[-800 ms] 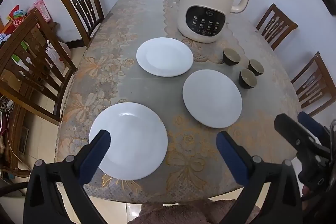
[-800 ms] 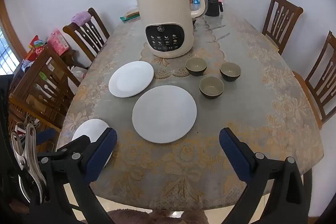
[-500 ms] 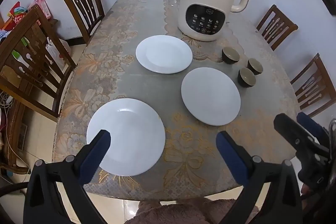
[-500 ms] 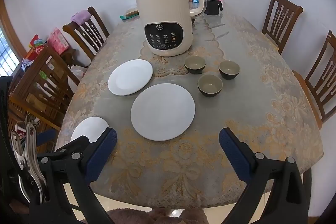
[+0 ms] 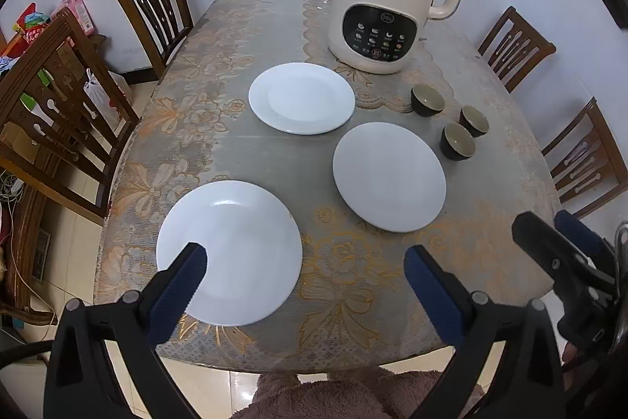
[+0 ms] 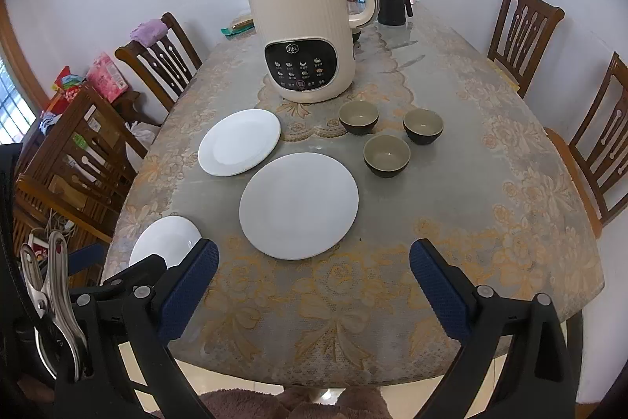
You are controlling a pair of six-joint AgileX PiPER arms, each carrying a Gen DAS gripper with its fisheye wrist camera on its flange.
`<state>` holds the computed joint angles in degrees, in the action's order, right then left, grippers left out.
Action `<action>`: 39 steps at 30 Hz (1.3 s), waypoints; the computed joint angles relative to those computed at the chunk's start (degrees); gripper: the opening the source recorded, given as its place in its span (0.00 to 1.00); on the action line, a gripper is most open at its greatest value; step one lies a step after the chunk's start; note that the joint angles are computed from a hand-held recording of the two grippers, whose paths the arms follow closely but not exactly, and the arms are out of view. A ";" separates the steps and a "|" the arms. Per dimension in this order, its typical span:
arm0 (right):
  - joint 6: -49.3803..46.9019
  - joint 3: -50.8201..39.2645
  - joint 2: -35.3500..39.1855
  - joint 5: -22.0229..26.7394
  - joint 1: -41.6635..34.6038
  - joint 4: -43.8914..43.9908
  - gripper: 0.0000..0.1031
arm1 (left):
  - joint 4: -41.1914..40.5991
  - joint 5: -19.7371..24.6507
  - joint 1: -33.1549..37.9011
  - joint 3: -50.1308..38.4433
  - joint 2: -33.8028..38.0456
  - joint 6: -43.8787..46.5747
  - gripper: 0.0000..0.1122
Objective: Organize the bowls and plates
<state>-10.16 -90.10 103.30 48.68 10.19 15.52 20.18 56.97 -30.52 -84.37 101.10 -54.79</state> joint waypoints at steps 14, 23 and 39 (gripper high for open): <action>0.03 -0.11 0.14 0.04 -0.09 -0.01 0.97 | -0.22 0.87 -0.20 -1.84 1.10 0.36 0.91; -0.45 0.09 0.08 0.01 -0.53 0.49 0.97 | -0.15 1.05 -0.44 -2.30 1.44 0.56 0.91; -0.60 -0.35 0.51 0.19 -0.02 0.44 0.97 | 0.08 0.95 -0.21 -1.18 0.75 -0.31 0.91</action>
<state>-10.77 -90.45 103.81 48.87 10.17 15.96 20.26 57.92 -30.73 -85.55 101.85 -55.10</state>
